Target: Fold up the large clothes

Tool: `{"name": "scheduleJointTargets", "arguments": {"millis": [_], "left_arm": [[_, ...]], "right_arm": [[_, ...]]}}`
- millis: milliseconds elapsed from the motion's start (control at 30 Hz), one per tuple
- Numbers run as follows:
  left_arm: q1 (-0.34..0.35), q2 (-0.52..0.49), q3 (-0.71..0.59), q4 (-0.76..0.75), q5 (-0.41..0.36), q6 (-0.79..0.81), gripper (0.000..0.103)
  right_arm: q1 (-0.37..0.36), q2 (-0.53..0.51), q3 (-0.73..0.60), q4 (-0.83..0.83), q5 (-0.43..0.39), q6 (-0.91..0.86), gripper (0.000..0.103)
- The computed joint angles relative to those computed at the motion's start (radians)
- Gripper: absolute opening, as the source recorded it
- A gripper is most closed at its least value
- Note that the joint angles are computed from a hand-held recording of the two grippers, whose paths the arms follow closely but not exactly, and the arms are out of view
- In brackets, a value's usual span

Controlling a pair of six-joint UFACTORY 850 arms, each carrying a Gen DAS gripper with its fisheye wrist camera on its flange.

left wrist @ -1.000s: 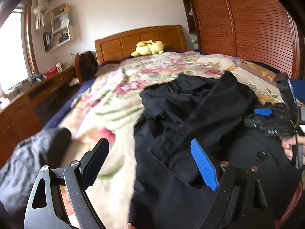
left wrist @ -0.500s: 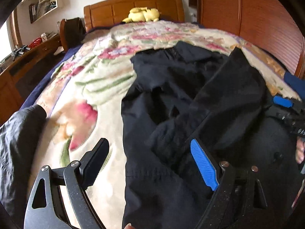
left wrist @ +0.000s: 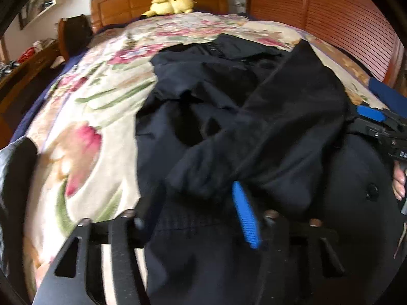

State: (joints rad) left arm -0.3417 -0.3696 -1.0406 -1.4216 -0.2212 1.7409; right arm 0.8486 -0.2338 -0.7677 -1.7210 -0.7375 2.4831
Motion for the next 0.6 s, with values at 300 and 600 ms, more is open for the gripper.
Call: {"name": "scheduleJointTargets", "arguments": {"millis": [300,600], "left_arm": [[0.031,0.002,-0.008,0.115,-0.108,-0.087,0.006],[0.086,0.167,0.115,-0.221,-0.127,0.277,0.003]], "right_arm": [[-0.002,-0.001,0.000,-0.021,0.008,0.016,0.074],[-0.005,0.001,0.002,-0.024,0.006,0.018,0.074]]}}
